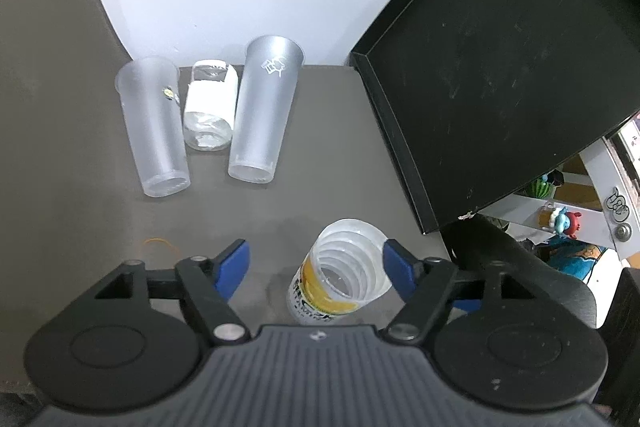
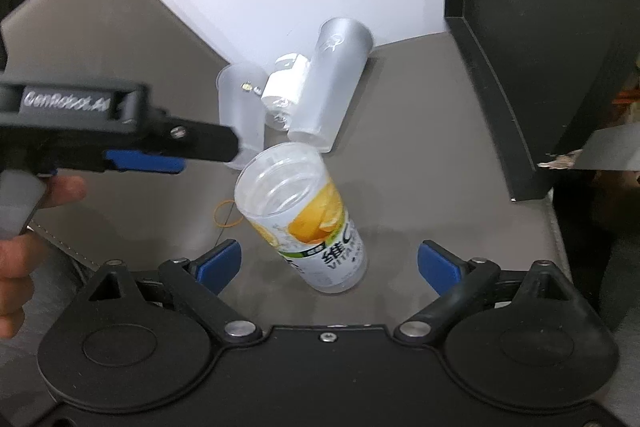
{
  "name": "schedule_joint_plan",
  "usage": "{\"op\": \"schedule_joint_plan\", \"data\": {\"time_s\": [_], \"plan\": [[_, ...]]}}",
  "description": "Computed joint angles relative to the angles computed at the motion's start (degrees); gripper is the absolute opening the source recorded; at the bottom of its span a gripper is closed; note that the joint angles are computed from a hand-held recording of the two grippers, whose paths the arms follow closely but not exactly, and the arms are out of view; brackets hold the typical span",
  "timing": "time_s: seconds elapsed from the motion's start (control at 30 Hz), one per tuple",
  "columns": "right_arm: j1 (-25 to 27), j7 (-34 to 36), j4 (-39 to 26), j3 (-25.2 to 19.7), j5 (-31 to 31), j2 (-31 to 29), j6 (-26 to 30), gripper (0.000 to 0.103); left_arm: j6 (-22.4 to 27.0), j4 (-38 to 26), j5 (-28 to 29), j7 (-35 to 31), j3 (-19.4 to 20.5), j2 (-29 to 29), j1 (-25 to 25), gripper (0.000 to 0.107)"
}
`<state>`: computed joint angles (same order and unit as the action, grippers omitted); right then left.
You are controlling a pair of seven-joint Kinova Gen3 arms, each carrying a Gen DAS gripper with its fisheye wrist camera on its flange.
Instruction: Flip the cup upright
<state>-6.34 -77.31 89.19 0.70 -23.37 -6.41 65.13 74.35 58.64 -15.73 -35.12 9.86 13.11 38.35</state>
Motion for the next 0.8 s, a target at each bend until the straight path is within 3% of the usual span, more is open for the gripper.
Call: {"op": "schedule_joint_plan", "data": {"time_s": [0.43, 0.8], "plan": [[0.4, 0.9, -2.0, 1.4, -0.4, -2.9, 2.8, 0.101, 2.3, 4.0, -7.6, 7.0, 2.5, -5.3, 3.1, 0.080], [0.4, 0.7, -5.2, 3.4, -1.2, -6.0, 7.4, 0.103, 7.6, 4.8, -15.0, 11.5, 6.9, -7.3, 7.7, 0.080]]}}
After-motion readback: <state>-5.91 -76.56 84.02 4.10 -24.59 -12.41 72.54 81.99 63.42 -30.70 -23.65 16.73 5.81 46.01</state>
